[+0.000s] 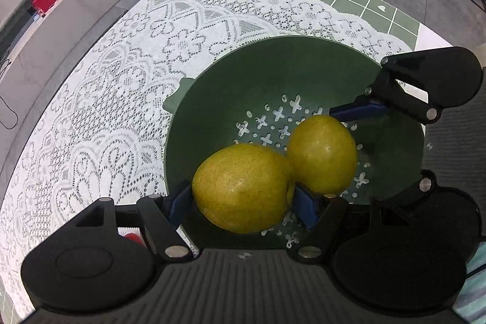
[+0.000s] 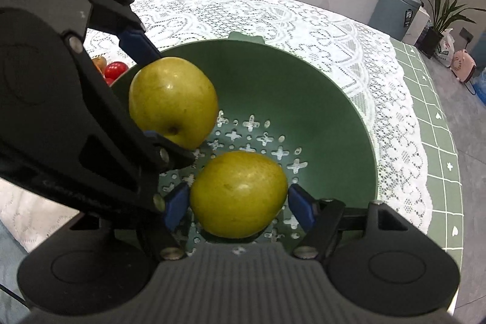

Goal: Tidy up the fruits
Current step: 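Open the left tool over the colander while the right tool releases its pear, then withdraw both open tools from the colander back toward the oranges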

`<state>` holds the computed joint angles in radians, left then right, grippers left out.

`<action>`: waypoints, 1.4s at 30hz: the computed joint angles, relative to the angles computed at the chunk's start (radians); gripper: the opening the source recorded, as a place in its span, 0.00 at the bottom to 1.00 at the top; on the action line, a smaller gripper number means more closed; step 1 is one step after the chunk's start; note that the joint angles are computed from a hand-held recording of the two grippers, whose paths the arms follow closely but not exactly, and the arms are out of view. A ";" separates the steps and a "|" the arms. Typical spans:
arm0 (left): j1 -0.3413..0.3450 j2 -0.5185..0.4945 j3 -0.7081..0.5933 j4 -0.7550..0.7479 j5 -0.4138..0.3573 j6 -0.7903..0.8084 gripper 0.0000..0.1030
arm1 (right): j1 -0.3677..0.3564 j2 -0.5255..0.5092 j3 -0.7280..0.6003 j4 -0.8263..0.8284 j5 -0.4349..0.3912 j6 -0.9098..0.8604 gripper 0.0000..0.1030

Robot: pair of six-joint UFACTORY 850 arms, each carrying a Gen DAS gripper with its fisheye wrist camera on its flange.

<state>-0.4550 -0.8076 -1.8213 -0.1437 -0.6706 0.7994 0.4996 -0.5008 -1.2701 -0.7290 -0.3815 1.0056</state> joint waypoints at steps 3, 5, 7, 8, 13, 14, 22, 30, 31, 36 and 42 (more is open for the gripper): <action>0.000 -0.009 -0.017 0.004 -0.027 -0.018 0.79 | 0.003 0.002 0.001 -0.027 -0.017 0.032 0.74; 0.002 -0.015 -0.027 -0.001 -0.042 -0.025 0.80 | 0.003 0.003 0.003 -0.035 -0.020 0.043 0.75; 0.004 -0.020 -0.034 -0.007 -0.055 -0.027 0.81 | 0.004 0.005 0.005 -0.043 -0.026 0.053 0.76; 0.005 -0.021 -0.035 -0.007 -0.060 -0.030 0.82 | 0.005 0.005 0.004 -0.049 -0.036 0.062 0.79; 0.001 -0.018 -0.034 0.011 -0.067 -0.054 0.83 | 0.013 0.006 0.000 -0.080 -0.080 0.086 0.83; 0.000 -0.018 -0.033 0.015 -0.066 -0.058 0.83 | 0.016 0.006 -0.003 -0.084 -0.093 0.085 0.83; -0.003 -0.002 -0.021 0.028 -0.032 -0.084 0.86 | 0.026 0.030 0.008 -0.076 -0.111 0.041 0.93; 0.020 0.077 0.066 -0.102 0.058 0.004 0.86 | 0.039 0.068 0.038 -0.114 -0.107 0.105 0.92; 0.023 0.092 0.085 -0.124 0.077 0.018 0.86 | 0.039 0.075 0.043 -0.119 -0.101 0.118 0.92; 0.049 0.170 0.187 -0.291 0.166 0.147 0.86 | 0.052 0.117 0.082 -0.247 -0.075 0.321 0.93; 0.088 0.277 0.330 -0.615 0.287 0.411 0.86 | 0.108 0.129 0.109 -0.549 -0.160 0.708 0.93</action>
<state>-0.3667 -0.5304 -1.4909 -0.7586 -0.3834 1.2108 0.6071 -0.3713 -1.1614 -1.2782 -0.5411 1.7132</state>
